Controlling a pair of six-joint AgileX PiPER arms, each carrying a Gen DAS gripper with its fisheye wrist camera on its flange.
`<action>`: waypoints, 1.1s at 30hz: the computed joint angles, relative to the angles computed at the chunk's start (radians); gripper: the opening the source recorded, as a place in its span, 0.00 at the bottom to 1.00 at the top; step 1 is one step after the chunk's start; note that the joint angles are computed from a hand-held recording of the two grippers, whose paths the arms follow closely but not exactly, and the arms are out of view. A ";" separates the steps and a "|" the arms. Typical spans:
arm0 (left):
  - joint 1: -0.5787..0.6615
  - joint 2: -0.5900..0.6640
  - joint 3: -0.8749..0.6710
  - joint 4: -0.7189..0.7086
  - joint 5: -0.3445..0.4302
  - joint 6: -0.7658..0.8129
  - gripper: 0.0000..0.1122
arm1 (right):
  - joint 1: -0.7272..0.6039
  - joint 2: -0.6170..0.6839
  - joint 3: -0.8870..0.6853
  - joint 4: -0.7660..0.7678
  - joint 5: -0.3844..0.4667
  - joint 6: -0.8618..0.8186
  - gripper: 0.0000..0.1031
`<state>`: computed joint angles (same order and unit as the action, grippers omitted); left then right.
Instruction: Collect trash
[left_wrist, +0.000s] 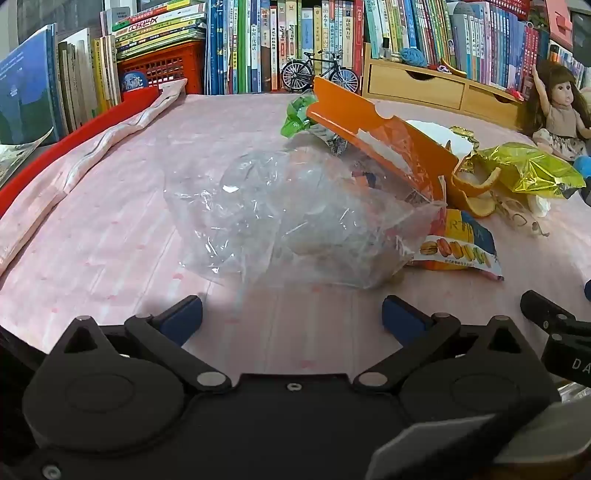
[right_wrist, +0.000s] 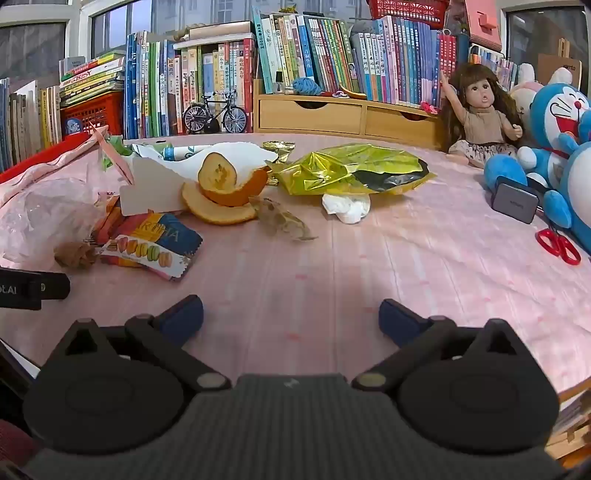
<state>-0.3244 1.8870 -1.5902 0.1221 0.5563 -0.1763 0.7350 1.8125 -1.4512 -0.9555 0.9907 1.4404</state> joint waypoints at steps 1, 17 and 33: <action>0.001 -0.001 0.002 0.001 -0.003 -0.001 0.92 | -0.001 0.000 -0.001 0.002 0.000 -0.002 1.00; 0.001 0.013 -0.013 -0.001 0.011 0.024 0.92 | -0.007 0.003 -0.013 0.020 -0.001 -0.018 1.00; 0.001 0.018 -0.029 -0.004 0.026 0.026 0.92 | -0.010 0.005 -0.019 0.029 0.000 -0.026 1.00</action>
